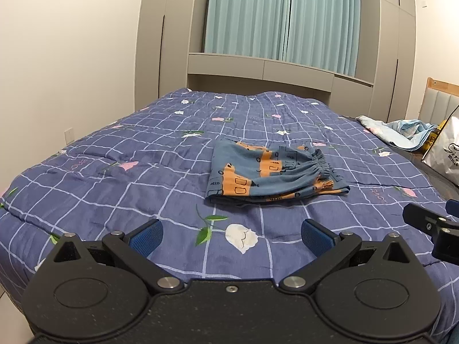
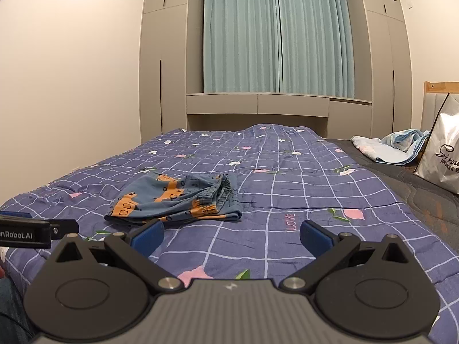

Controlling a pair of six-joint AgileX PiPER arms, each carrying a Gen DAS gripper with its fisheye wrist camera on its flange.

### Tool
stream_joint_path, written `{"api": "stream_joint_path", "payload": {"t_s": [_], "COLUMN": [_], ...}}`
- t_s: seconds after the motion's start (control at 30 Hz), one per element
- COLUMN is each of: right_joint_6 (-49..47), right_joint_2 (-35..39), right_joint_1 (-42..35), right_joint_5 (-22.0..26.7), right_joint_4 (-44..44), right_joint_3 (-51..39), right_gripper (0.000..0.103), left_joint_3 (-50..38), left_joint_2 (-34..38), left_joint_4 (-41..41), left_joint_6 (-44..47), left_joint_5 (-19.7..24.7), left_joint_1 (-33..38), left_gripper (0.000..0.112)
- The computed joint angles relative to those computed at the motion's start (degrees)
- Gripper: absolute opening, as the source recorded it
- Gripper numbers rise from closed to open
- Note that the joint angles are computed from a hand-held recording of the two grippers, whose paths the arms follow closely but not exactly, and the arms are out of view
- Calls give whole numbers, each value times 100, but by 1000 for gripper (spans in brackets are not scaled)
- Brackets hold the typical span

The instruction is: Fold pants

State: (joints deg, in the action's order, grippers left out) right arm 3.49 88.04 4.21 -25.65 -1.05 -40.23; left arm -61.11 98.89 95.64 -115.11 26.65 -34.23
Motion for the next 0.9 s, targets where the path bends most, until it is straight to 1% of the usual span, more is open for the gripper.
{"api": "stream_joint_path", "payload": {"t_s": [0.9], "right_joint_6": [59], "right_joint_2": [30], "right_joint_1": [-8], "right_joint_5": [-71], "right_joint_4": [-55], "right_joint_3": [45], "right_gripper": [103], "left_joint_3": [22], "left_joint_2": [-7], "left_joint_4": [-19], "left_joint_6": [-20], "left_joint_5": [-4], "left_joint_1": [20], "left_gripper": [102]}}
